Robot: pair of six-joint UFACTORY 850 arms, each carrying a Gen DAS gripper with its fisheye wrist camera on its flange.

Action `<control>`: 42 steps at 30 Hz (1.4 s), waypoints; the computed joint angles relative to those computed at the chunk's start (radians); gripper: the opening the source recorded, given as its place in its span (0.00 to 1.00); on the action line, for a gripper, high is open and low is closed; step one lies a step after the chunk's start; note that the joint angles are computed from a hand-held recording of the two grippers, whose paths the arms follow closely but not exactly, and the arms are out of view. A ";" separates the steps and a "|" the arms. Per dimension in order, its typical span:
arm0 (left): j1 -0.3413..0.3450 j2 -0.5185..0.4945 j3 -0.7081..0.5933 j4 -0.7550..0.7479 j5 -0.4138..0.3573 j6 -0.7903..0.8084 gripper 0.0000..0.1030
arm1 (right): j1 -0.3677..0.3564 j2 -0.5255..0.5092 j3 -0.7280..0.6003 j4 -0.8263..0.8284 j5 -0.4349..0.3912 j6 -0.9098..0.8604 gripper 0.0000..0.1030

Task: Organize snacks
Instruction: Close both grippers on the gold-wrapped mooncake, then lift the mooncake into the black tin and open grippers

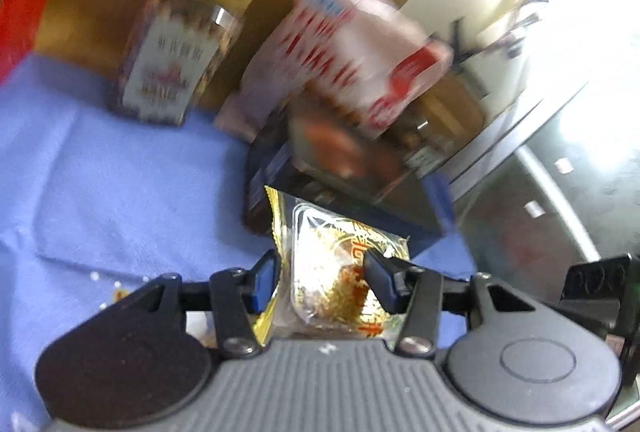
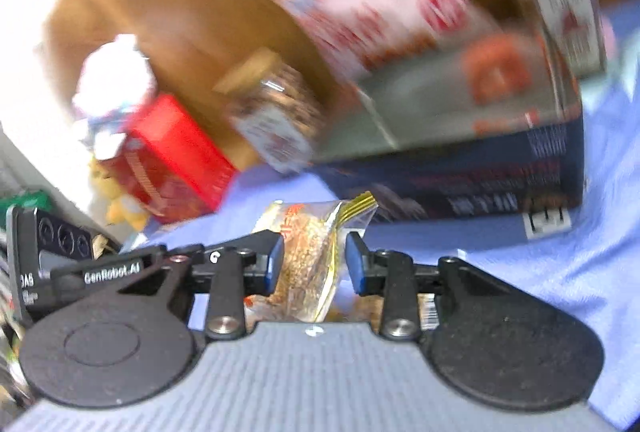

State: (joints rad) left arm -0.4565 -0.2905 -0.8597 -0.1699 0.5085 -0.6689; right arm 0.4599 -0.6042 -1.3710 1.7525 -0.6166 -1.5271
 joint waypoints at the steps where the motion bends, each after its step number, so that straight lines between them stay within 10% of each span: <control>1: -0.025 0.026 0.029 -0.077 0.031 0.081 0.45 | 0.006 0.044 0.055 0.065 -0.009 -0.105 0.36; 5: -0.114 0.102 0.135 -0.287 0.121 0.292 0.45 | 0.020 0.131 0.216 0.270 -0.084 -0.439 0.36; 17: -0.214 0.129 0.291 -0.421 0.137 0.305 0.48 | 0.076 0.137 0.318 0.155 -0.047 -0.475 0.39; 24: -0.244 0.159 0.324 -0.490 0.192 0.367 0.67 | 0.113 0.171 0.356 0.132 0.008 -0.621 0.75; 31: -0.236 0.194 0.364 -0.444 0.202 0.318 0.68 | 0.183 0.194 0.414 0.406 0.132 -1.113 0.75; 37: -0.204 0.157 0.330 -0.330 0.128 0.244 0.49 | 0.176 0.180 0.397 0.366 0.148 -1.061 0.74; 42: -0.191 0.153 0.322 -0.219 0.119 0.151 0.43 | 0.164 0.191 0.406 0.343 0.140 -1.028 0.53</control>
State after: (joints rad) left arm -0.6474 -0.1372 -0.5379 -0.3893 0.6278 -0.5178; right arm 0.6237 -0.4132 -0.9650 2.0959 -0.4764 -2.5550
